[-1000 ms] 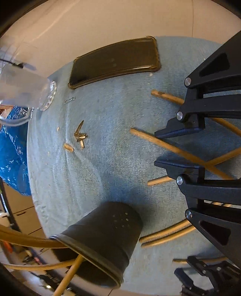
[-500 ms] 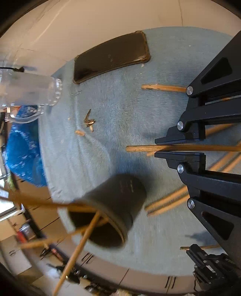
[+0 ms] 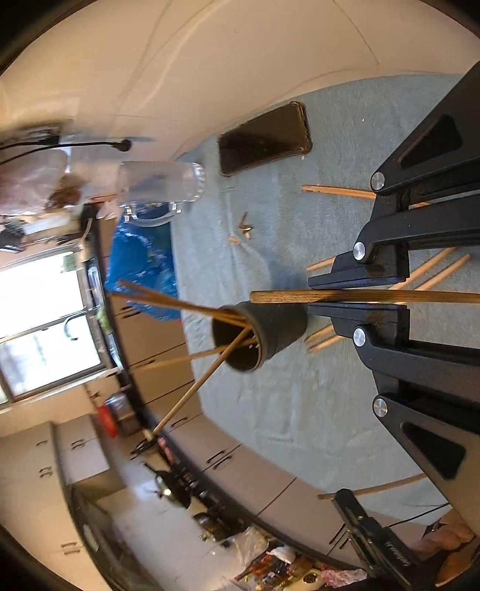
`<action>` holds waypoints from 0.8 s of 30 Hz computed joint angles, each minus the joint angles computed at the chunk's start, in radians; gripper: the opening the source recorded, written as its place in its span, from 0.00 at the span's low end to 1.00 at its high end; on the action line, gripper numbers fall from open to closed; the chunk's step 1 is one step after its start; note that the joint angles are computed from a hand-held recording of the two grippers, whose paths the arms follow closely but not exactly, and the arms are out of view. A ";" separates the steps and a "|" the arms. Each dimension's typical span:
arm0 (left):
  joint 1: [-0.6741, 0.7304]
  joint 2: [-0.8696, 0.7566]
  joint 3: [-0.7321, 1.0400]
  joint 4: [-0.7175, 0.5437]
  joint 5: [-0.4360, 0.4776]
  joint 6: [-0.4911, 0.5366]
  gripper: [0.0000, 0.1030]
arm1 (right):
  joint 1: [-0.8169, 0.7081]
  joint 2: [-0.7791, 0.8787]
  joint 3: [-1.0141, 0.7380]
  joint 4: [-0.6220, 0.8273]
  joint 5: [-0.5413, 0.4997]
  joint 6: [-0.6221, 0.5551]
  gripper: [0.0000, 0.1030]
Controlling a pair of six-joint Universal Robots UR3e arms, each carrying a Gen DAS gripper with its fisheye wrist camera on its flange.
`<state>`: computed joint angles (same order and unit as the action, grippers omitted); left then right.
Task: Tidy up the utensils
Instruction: 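Lift both held chopsticks upright and carry them over the holder cup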
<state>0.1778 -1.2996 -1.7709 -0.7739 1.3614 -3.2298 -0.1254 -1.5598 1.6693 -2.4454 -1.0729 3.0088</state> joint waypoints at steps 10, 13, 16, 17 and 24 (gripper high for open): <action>-0.005 0.012 0.076 0.077 -0.031 -0.082 0.06 | -0.085 -0.107 0.080 -0.103 0.143 0.037 0.06; -0.017 -0.061 0.174 0.098 -0.023 -0.105 0.06 | -0.078 -0.068 0.030 -0.149 0.149 0.080 0.06; -0.033 -0.164 0.314 0.102 -0.021 -0.135 0.06 | -0.060 0.015 -0.069 -0.195 0.157 0.149 0.06; -0.042 -0.207 0.371 0.104 -0.015 -0.145 0.06 | -0.055 0.039 -0.097 -0.212 0.156 0.169 0.07; -0.121 -0.508 0.790 0.121 0.096 -0.167 0.06 | 0.002 0.303 -0.445 -0.321 0.117 0.391 0.07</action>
